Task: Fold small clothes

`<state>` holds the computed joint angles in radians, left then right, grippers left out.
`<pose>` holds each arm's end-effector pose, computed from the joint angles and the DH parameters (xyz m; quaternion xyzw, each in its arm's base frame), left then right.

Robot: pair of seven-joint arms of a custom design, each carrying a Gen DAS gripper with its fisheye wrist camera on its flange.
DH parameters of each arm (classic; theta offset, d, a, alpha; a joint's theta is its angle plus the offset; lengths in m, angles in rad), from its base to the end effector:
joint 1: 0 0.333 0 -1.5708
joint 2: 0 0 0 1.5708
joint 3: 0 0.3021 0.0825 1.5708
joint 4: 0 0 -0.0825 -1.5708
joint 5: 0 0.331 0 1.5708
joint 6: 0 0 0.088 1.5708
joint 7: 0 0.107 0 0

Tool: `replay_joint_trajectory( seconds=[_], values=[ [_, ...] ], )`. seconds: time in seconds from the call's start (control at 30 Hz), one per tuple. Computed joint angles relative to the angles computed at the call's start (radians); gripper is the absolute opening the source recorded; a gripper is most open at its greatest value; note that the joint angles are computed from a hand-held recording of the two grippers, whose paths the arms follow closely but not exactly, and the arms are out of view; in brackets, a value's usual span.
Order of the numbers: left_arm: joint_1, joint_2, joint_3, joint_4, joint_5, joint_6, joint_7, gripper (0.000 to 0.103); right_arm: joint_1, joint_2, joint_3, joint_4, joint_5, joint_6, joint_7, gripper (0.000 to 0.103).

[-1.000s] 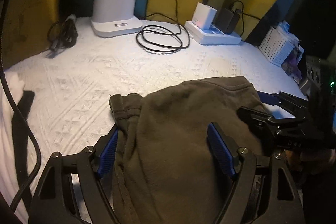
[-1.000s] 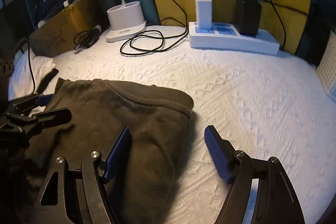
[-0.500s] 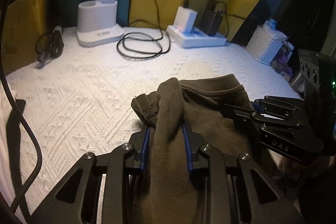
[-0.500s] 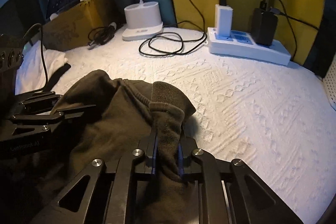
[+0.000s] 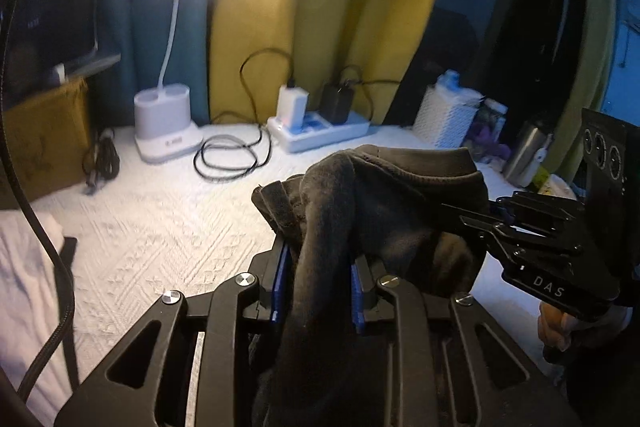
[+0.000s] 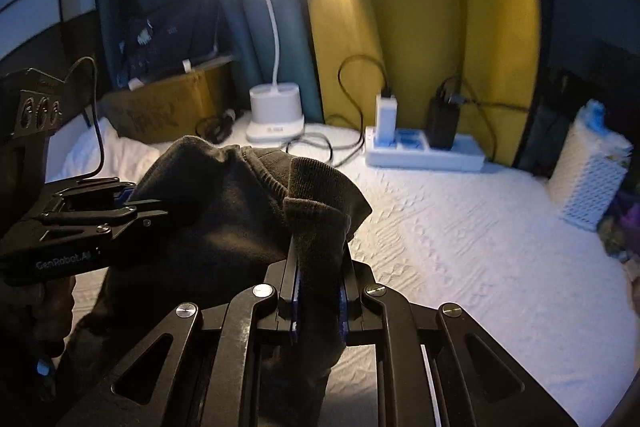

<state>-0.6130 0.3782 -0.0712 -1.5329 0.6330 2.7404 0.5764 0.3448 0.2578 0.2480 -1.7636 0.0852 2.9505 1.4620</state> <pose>0.5050 -0.4306 0.5372 -0.5839 0.6809 -0.3966 0.1952 0.5335 0.3307 0.5444 -0.7857 0.4213 -0.1879 0.4121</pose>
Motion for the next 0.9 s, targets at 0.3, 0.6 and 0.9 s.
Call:
replay_joint_trajectory(
  seconds=[0.3,0.6,0.9],
  values=[
    [-0.047,-0.102,-0.01,-0.028,0.228,-0.033,-0.135,0.023,0.061,-0.197,-0.077,-0.193,-0.157,0.147,0.154,0.013],
    [-0.013,-0.19,-0.101,-0.06,0.405,-0.065,-0.229,0.023,0.027,-0.36,-0.079,-0.319,-0.457,0.233,0.431,0.013],
    [0.04,-0.293,-0.179,-0.119,0.51,-0.094,-0.308,0.023,-0.025,-0.473,-0.021,-0.368,-0.533,0.287,0.486,0.013]
  ],
)
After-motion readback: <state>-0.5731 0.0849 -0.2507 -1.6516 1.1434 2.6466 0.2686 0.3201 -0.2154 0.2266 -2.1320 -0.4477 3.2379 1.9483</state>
